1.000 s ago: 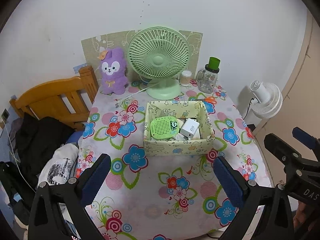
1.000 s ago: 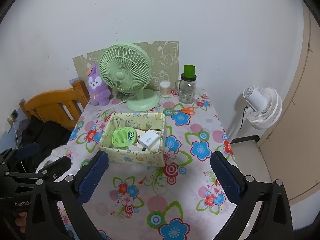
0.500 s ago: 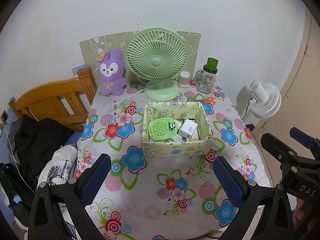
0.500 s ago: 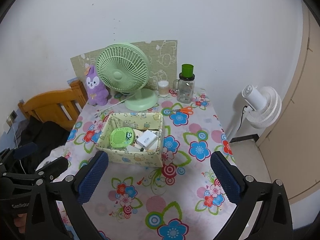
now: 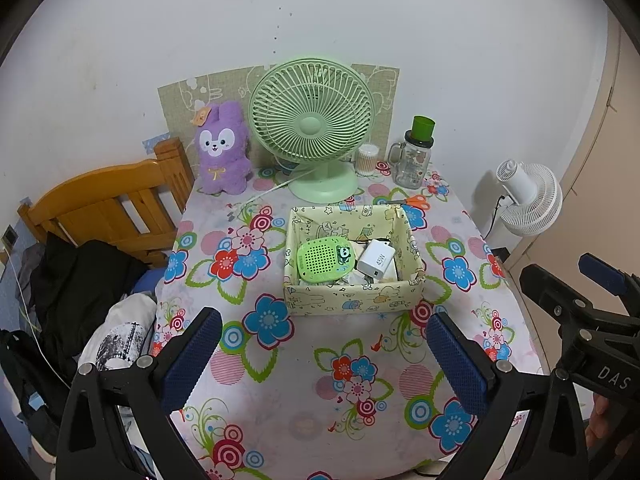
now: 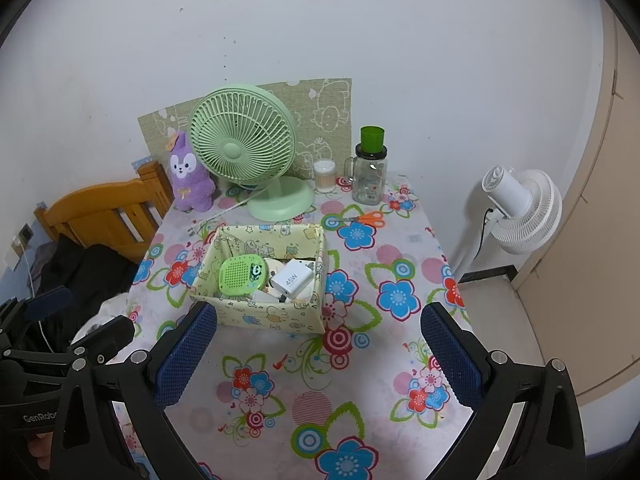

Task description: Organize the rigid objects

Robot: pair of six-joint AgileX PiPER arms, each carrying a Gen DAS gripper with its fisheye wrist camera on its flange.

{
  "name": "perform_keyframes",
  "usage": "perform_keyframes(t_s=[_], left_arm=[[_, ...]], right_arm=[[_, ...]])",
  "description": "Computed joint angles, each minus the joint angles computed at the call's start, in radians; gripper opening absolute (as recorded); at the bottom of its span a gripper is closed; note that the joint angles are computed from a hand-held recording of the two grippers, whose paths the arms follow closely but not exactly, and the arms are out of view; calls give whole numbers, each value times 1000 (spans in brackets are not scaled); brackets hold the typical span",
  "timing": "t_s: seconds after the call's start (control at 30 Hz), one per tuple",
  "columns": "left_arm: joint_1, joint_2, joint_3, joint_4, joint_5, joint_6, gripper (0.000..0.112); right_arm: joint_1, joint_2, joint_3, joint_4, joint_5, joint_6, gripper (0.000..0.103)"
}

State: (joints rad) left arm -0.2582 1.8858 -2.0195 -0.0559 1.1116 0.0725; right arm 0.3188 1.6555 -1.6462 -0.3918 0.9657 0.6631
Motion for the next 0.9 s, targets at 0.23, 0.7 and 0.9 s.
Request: perform_keyframes(t_s=[0.23,0.7,0.9], left_arm=[[0,-4,7,0,-7,2,103],[3,6,-10,-2,1,8,103],[3,5,-8,0,-2,8,103]], right_arm=[[-2,-1,1,-4,-1,-1,103],[-5,8,-11,-6,5,-3,103],[-4,7,-8,-7,3,-1,103]])
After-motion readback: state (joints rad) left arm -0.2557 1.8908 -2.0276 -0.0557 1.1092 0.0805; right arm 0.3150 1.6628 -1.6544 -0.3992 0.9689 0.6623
